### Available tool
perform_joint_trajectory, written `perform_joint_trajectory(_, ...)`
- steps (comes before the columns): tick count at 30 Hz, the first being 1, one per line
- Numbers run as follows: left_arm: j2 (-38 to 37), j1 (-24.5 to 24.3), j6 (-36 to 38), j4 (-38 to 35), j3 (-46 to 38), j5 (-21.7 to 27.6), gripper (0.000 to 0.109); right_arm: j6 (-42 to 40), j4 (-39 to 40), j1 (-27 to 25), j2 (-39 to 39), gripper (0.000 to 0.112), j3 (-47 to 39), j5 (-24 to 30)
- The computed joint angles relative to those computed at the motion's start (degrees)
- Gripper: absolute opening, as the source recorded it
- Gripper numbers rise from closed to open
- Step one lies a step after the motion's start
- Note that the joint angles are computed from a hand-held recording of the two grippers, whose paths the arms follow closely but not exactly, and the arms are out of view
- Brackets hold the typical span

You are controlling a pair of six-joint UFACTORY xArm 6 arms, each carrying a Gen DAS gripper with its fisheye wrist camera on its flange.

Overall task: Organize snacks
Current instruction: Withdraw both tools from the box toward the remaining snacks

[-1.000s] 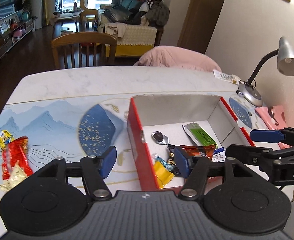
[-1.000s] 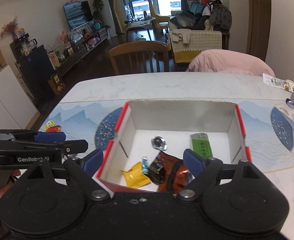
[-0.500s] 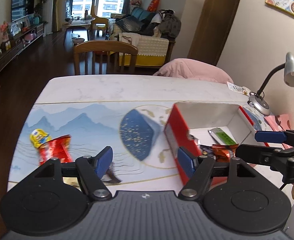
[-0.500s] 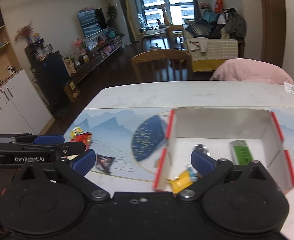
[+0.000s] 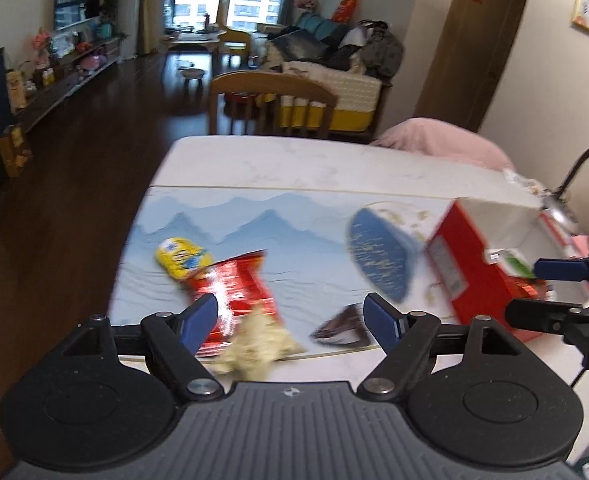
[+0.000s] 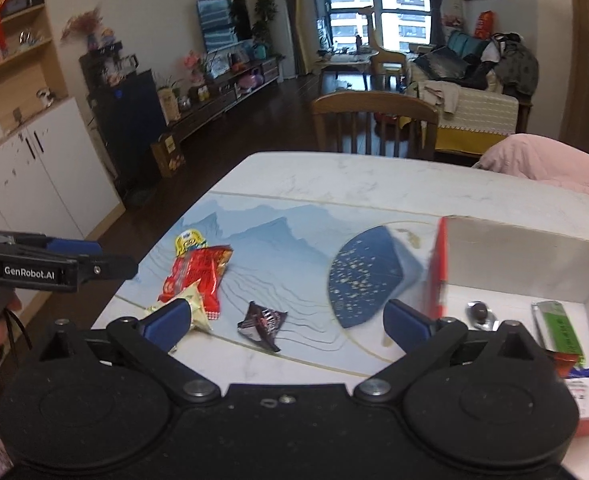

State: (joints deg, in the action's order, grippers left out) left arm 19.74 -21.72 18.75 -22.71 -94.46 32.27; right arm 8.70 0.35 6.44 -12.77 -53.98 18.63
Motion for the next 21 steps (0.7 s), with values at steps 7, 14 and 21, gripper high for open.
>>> perform_joint_trajectory(7,1.79,1.49,5.91,-1.77,1.23,-2.28,0.08,1.57,-1.64,1.74,6.88,0.103,-4.6,0.17)
perform_joint_trajectory(14,5.16,1.58,10.61,-2.03,0.18,-2.49,0.08,2.54,-2.34,2.8,13.11,0.102,-9.77,3.77)
perform_joint_trajectory(21,8.45,1.27,14.46,-2.15,-1.97,0.17,0.08,6.34,-3.77,2.79,19.59,0.098,-14.52,7.15)
